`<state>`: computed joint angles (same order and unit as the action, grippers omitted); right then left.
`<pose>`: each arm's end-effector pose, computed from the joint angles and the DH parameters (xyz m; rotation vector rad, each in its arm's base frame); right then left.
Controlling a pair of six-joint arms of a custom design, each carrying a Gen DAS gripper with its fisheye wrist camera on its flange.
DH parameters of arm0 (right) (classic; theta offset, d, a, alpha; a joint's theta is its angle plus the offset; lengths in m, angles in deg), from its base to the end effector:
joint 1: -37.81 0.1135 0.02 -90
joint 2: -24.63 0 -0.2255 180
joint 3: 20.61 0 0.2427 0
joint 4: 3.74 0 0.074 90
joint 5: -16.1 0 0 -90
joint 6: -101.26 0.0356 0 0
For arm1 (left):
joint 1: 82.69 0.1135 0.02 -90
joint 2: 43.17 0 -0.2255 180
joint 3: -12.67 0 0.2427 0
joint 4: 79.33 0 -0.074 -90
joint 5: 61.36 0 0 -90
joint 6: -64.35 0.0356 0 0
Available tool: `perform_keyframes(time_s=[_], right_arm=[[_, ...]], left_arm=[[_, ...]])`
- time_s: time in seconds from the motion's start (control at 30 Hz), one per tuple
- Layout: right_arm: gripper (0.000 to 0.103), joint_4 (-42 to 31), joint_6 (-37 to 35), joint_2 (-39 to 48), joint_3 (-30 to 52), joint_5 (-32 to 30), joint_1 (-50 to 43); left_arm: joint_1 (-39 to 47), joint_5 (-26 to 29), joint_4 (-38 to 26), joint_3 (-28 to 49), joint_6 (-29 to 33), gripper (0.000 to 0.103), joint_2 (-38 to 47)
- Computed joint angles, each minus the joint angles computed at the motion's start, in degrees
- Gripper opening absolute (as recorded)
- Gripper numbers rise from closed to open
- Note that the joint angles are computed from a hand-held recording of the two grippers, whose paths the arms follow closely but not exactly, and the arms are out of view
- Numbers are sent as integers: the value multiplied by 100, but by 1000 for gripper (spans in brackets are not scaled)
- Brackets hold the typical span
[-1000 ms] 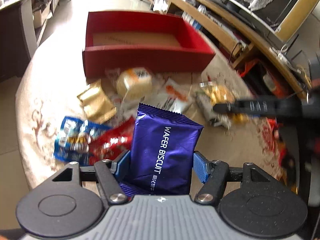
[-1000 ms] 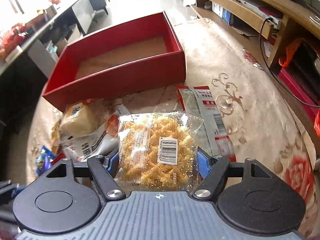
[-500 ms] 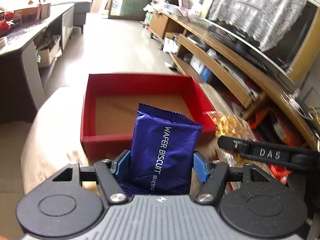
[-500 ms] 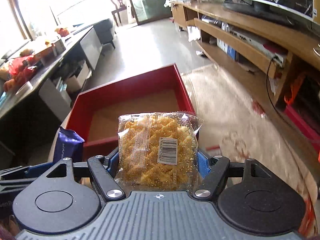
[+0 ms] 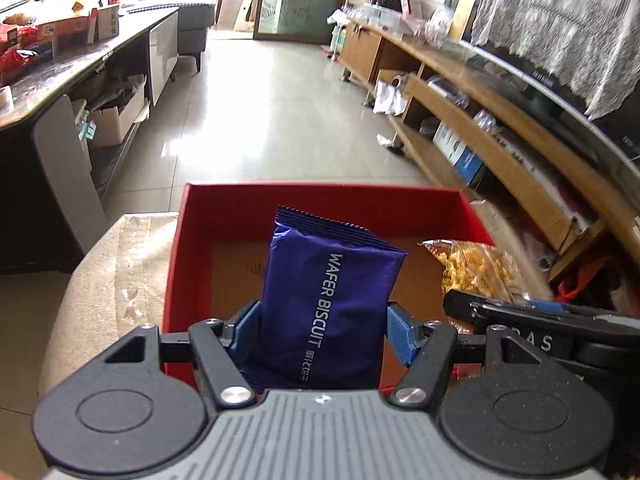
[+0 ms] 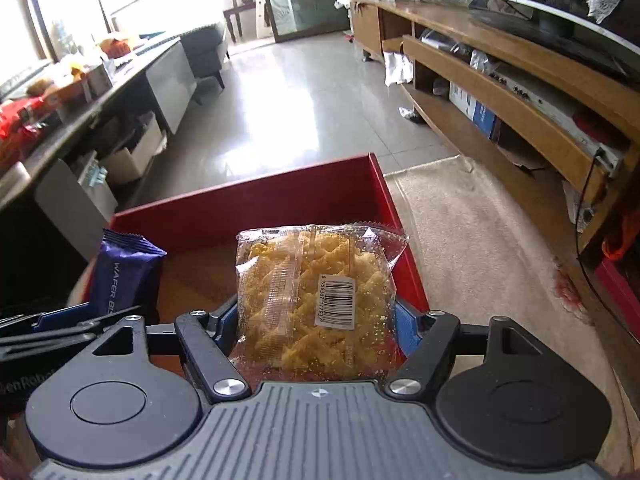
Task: Organize snacks
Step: 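Carry both packets into the red box and open both tools, then grasp the wrapped round bun with left tool while right tool grasps the white snack stick packet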
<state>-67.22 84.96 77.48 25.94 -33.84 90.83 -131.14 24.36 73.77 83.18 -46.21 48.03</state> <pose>0.1146 0.1141 0.1716 0.5762 2.3010 -0.0097 0.2180 -0.2419 0.1724 0.5563 2.3879 -0.4633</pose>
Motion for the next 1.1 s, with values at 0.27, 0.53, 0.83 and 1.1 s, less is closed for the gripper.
perform_keyframes(time_s=[0.27, 0.53, 0.83, 1.1], right_arm=[[78, 799, -789, 449, -104, -44, -451], [81, 1384, -1422, 1342, 28, -103, -658], [88, 1036, -1414, 667, -68, -17, -695], [89, -361, -293, 643, 464, 470, 205]], left_arm=[[1, -186, -31, 391, 4, 51, 764], [-13, -470, -141, 551, 27, 51, 1077], [92, -317, -216, 449, -107, 53, 738], [-42, -149, -456, -51, -166, 58, -127]])
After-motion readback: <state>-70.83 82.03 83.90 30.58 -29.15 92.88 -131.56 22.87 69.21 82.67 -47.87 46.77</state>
